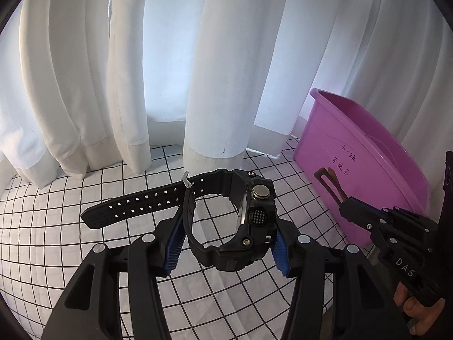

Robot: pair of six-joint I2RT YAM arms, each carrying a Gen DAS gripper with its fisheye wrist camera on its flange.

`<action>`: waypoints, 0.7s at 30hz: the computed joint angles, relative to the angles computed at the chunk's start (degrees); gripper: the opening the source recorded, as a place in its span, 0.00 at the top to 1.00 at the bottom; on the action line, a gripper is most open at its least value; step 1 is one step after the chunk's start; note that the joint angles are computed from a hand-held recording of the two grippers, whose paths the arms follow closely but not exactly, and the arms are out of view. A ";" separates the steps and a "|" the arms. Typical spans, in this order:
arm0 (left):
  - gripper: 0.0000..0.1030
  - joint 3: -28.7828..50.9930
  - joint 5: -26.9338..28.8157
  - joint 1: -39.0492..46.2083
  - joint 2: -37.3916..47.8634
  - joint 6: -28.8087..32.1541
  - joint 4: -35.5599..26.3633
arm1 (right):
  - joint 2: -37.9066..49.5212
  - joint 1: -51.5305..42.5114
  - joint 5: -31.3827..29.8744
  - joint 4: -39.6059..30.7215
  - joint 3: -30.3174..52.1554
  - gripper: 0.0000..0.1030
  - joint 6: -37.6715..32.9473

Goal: Organize jewelry
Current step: 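Lift and carry the watch and hair clip over the pink basin with both tools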

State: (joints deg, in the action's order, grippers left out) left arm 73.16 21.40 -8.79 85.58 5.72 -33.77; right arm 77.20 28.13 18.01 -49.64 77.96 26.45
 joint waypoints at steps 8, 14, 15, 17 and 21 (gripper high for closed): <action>0.51 7.28 -0.66 -7.87 -1.93 -3.51 -2.62 | -6.82 -2.27 4.04 -6.99 6.30 0.94 -2.51; 0.51 14.24 -4.13 -17.21 0.33 -6.48 -2.57 | -12.01 -9.25 4.67 -12.13 9.90 0.94 -5.54; 0.51 15.64 -4.84 -18.90 1.20 -7.16 -2.55 | -12.92 -11.34 4.07 -12.80 10.22 0.94 -6.30; 0.51 18.72 -6.46 -22.26 3.28 -8.32 -2.80 | -14.38 -16.50 1.83 -14.19 10.93 0.94 -7.85; 0.50 27.55 -10.10 -28.82 10.17 -10.69 -5.28 | -15.95 -29.60 -5.29 -15.88 11.34 0.94 -12.21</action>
